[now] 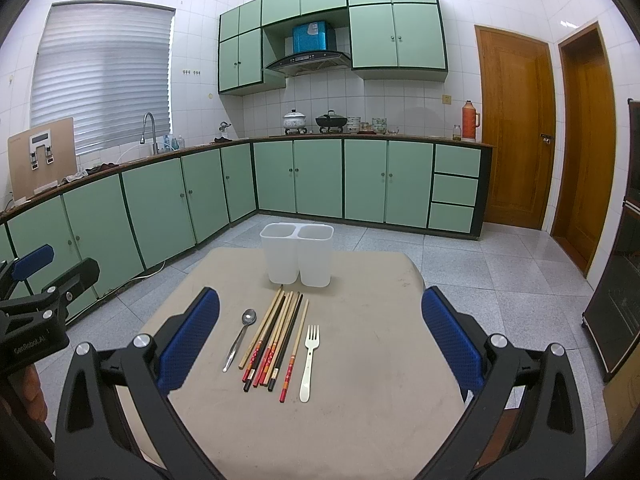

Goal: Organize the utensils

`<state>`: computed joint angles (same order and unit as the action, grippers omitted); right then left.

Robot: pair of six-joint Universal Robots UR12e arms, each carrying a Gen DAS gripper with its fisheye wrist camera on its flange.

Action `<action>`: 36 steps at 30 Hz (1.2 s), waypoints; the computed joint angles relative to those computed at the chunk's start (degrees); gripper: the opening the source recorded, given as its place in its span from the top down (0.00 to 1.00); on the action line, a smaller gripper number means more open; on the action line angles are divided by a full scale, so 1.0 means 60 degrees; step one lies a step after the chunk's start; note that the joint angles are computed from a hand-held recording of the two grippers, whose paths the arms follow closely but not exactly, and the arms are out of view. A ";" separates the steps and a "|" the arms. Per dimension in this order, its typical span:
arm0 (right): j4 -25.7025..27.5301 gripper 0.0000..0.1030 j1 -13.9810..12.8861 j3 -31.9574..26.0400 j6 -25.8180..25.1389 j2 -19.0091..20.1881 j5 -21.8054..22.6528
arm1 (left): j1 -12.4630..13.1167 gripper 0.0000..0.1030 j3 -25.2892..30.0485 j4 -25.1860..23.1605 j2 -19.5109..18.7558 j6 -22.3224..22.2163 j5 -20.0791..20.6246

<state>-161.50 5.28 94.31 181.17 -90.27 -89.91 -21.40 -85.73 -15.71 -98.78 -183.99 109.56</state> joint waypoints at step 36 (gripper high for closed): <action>0.0483 0.05 0.0030 -0.0232 0.0168 0.0339 -0.0270 | 0.0243 0.06 0.0283 -0.0737 -0.0327 -0.0185 -0.0056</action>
<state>-158.60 5.47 92.92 182.18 -88.24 -91.53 -19.94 -84.04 -20.13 -100.74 -185.10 109.22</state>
